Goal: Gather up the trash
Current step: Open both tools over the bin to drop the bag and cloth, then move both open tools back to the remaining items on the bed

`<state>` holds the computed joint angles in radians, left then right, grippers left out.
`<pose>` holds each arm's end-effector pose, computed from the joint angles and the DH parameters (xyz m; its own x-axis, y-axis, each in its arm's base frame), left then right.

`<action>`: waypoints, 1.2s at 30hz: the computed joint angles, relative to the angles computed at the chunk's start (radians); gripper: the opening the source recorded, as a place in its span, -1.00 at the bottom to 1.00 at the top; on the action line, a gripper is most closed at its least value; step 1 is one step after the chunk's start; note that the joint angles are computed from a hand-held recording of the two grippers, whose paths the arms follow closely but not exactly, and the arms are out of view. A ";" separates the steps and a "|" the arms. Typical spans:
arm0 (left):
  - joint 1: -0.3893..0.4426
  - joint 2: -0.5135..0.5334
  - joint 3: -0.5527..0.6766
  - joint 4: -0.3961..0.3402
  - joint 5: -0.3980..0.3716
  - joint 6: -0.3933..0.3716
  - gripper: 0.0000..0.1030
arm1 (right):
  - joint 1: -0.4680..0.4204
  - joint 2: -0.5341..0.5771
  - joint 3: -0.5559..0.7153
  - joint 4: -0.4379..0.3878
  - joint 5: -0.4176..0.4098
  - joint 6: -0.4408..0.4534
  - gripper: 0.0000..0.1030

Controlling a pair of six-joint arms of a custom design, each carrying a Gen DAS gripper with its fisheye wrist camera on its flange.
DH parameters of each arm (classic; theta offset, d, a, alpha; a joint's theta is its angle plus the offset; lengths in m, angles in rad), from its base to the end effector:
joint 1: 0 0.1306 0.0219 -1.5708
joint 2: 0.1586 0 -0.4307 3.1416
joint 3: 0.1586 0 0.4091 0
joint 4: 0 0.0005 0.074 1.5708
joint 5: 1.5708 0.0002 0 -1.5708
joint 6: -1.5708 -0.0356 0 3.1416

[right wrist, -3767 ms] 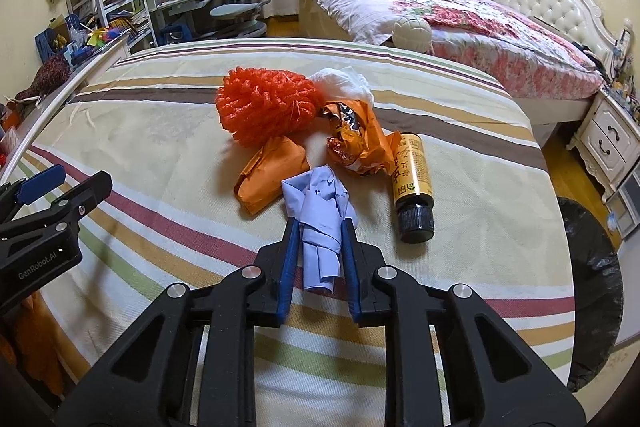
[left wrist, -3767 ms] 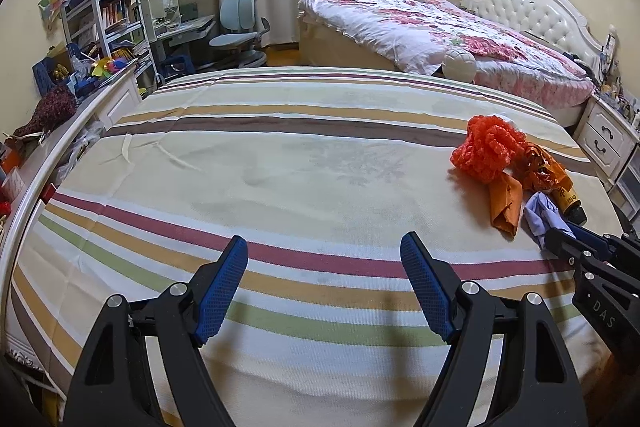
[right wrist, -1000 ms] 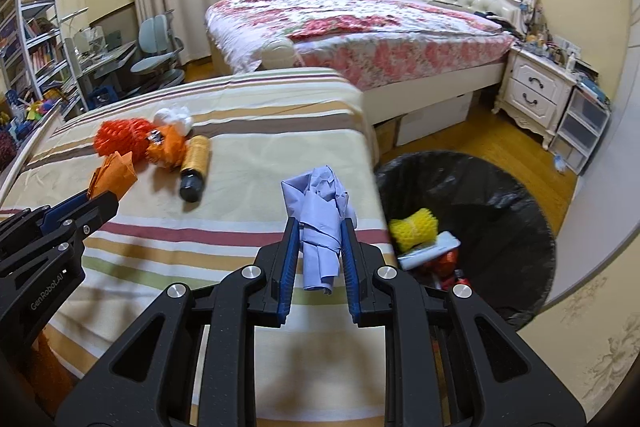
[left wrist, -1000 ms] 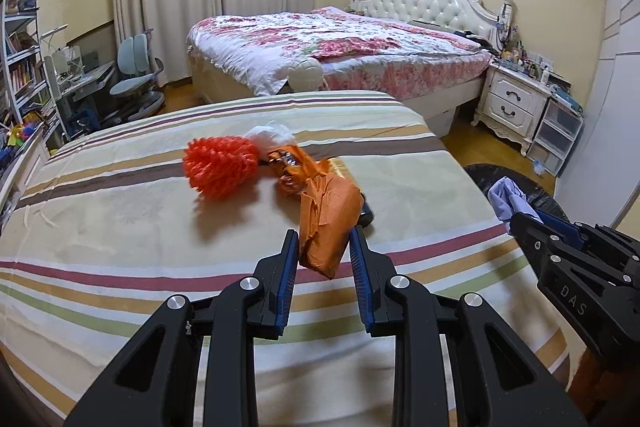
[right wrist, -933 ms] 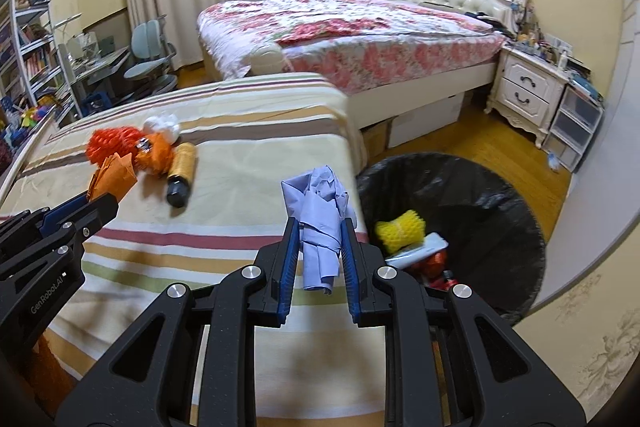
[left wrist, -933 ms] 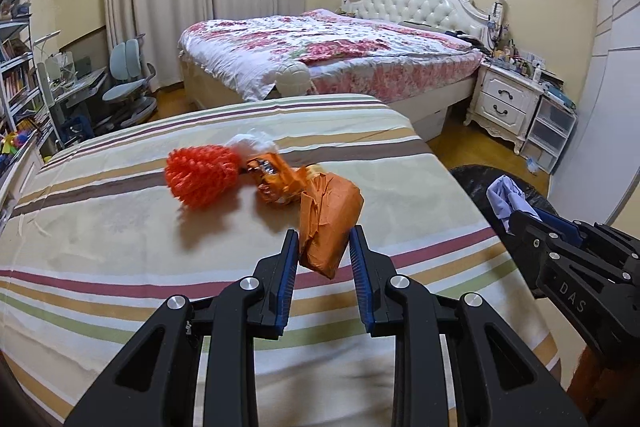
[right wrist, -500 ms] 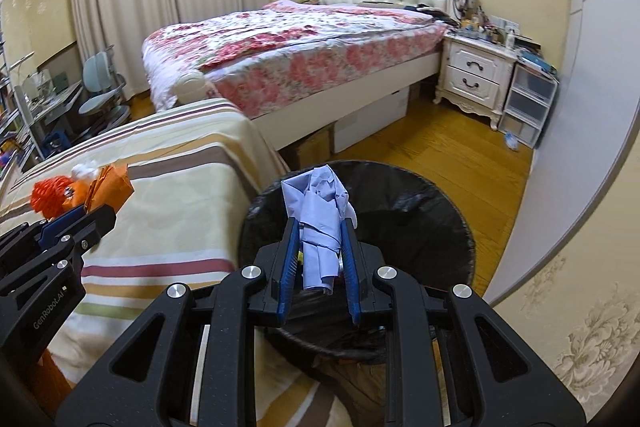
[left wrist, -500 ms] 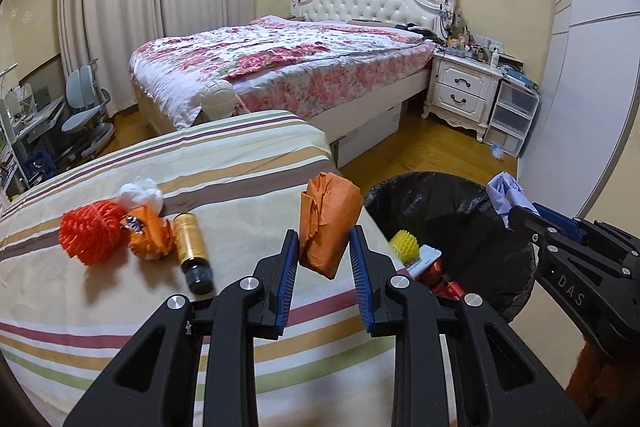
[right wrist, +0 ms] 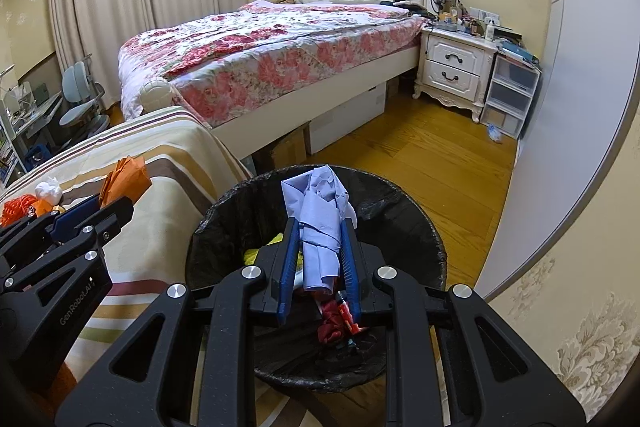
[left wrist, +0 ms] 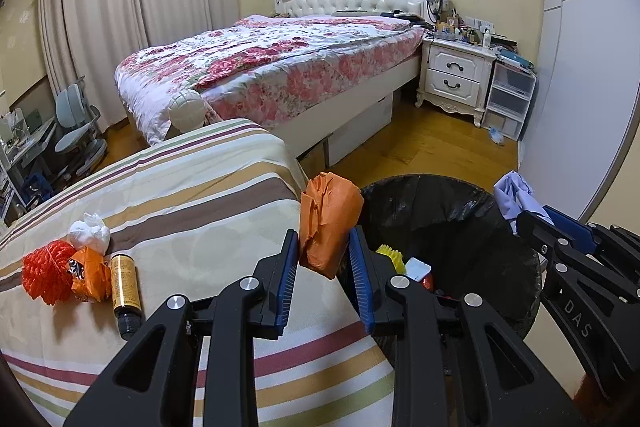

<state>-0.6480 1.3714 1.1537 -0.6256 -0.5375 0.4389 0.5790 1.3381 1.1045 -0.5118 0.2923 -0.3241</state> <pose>0.3880 -0.2715 0.3943 -0.6440 0.0297 -0.7645 -0.0294 0.9975 0.0635 0.3970 0.2467 0.3920 -0.6486 -0.0597 -0.7588 -0.1479 0.9878 0.0487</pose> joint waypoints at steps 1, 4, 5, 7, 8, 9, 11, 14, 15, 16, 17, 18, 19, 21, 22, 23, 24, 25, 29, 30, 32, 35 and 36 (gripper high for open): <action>0.002 0.009 0.008 -0.002 -0.001 -0.001 -0.47 | -0.004 0.003 0.000 0.002 0.000 0.000 -0.60; 0.005 0.026 0.024 -0.009 0.000 -0.001 -0.46 | -0.011 0.007 0.003 0.001 -0.001 -0.002 -0.60; 0.005 0.032 0.029 -0.011 0.002 -0.001 -0.46 | -0.013 0.010 0.005 0.001 -0.002 -0.002 -0.60; 0.001 0.034 0.032 -0.016 -0.002 0.000 -0.46 | -0.016 0.016 0.009 -0.003 -0.005 -0.003 -0.60; 0.001 0.039 0.036 -0.018 -0.003 -0.001 -0.46 | -0.016 0.017 0.009 -0.003 -0.004 -0.003 -0.60; 0.001 0.041 0.036 -0.018 -0.003 -0.002 -0.46 | -0.018 0.022 0.012 -0.002 -0.005 -0.003 -0.60; 0.002 0.051 0.047 -0.021 -0.002 -0.004 -0.45 | -0.021 0.027 0.014 -0.002 -0.008 -0.004 -0.60; 0.000 0.064 0.059 -0.027 0.001 -0.002 -0.45 | -0.031 0.031 0.015 -0.003 -0.016 -0.002 -0.60; 0.000 0.067 0.062 -0.029 0.005 -0.003 -0.45 | -0.033 0.035 0.019 -0.005 -0.017 -0.003 -0.59; 0.000 0.070 0.063 -0.032 0.009 -0.005 -0.45 | -0.034 0.038 0.021 -0.005 -0.018 -0.006 -0.59; 0.001 0.072 0.064 -0.036 0.007 -0.005 -0.42 | -0.035 0.040 0.021 -0.003 -0.019 -0.007 -0.59; -0.001 0.075 0.067 -0.044 0.005 0.002 -0.41 | -0.036 0.042 0.021 -0.003 -0.020 -0.008 -0.59; 0.001 0.075 0.066 -0.047 0.007 0.007 -0.31 | -0.037 0.044 0.021 -0.005 -0.023 -0.008 -0.56; 0.004 0.074 0.063 -0.050 0.008 0.020 -0.10 | -0.037 0.045 0.019 -0.006 -0.019 -0.007 -0.51; 0.005 0.071 0.059 -0.049 0.009 0.024 -0.01 | -0.036 0.046 0.018 -0.007 -0.014 -0.010 -0.45; 0.006 0.069 0.055 -0.049 0.010 0.027 0.02 | -0.036 0.046 0.018 -0.009 -0.013 -0.012 -0.44; 0.007 0.067 0.052 -0.052 0.010 0.030 0.10 | -0.036 0.047 0.019 -0.009 -0.013 -0.012 -0.44; 0.008 0.064 0.050 -0.054 0.008 0.034 0.20 | -0.035 0.046 0.018 -0.010 -0.012 -0.013 -0.44; 0.014 0.045 0.036 -0.058 -0.001 0.045 0.33 | -0.031 0.042 0.016 -0.014 -0.010 -0.018 -0.42; 0.015 0.038 0.030 -0.058 -0.009 0.047 0.39 | -0.031 0.041 0.015 -0.012 -0.009 -0.017 -0.38; 0.020 0.019 0.014 -0.061 -0.023 0.047 0.39 | -0.021 0.036 0.011 -0.009 -0.002 -0.018 -0.27; 0.026 -0.014 -0.014 -0.077 -0.045 0.058 0.39 | -0.001 0.035 0.014 -0.017 0.001 -0.022 -0.26; 0.030 -0.029 -0.027 -0.084 -0.050 0.066 0.40 | 0.006 0.032 0.014 -0.019 0.001 -0.025 -0.25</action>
<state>-0.6180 1.3424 1.1264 -0.7094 -0.5875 0.5050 0.5848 1.3705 1.1182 -0.5310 0.2931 -0.3487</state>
